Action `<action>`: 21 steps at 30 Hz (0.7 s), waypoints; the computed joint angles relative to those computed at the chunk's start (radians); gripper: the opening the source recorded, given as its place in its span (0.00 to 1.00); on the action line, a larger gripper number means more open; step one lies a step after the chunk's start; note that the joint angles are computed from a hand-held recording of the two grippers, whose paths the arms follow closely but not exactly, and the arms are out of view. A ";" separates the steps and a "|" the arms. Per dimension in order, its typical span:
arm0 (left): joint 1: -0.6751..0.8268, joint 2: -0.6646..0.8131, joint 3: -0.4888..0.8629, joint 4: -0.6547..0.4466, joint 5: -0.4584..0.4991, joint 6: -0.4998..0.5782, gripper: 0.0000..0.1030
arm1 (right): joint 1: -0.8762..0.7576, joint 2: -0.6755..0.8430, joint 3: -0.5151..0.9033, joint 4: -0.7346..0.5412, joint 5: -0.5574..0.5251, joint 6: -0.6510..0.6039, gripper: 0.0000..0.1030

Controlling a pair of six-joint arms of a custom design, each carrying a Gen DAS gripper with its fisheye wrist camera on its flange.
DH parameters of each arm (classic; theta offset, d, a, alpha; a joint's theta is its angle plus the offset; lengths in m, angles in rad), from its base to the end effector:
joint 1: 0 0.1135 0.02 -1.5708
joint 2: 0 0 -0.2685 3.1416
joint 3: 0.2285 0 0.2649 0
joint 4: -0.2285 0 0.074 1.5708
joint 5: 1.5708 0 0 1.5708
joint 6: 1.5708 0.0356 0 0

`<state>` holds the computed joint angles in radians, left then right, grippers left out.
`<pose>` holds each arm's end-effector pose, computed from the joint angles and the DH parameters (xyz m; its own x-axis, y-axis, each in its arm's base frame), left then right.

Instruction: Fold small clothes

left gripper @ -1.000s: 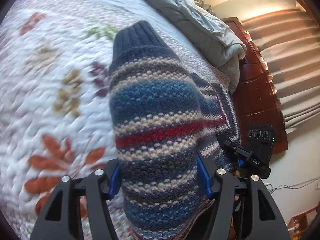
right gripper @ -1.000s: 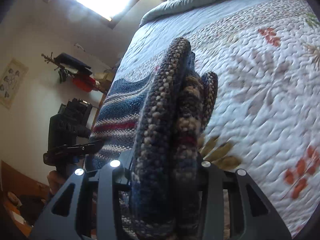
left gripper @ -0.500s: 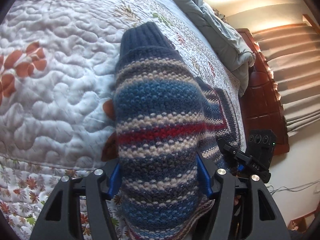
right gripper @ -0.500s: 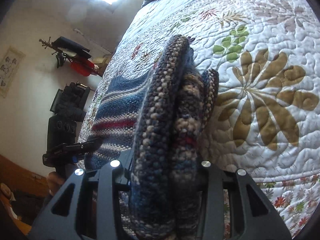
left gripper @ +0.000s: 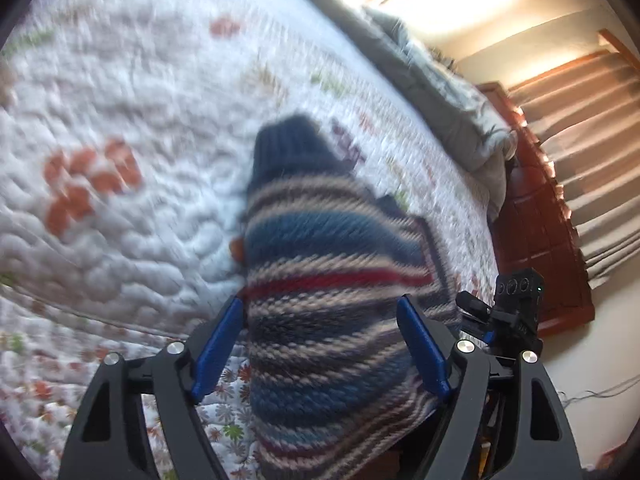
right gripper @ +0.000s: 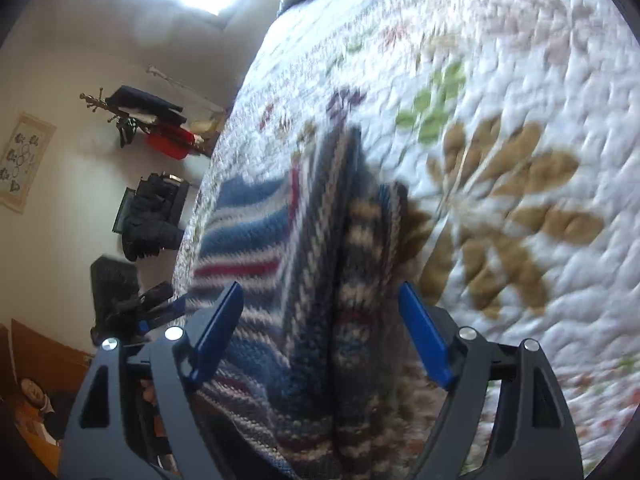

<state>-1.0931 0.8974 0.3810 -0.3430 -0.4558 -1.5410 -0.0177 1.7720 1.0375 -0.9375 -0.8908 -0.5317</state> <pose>0.0947 -0.1489 0.1679 -0.6754 -0.6477 -0.3527 -0.3282 0.6923 -0.6427 0.2961 0.0224 0.1523 -0.9029 -0.3029 -0.3051 -0.4270 0.5496 0.7180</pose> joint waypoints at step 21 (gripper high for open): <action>-0.372 0.475 0.116 0.334 -0.355 -0.205 0.79 | 0.202 0.180 0.190 0.265 0.149 0.178 0.11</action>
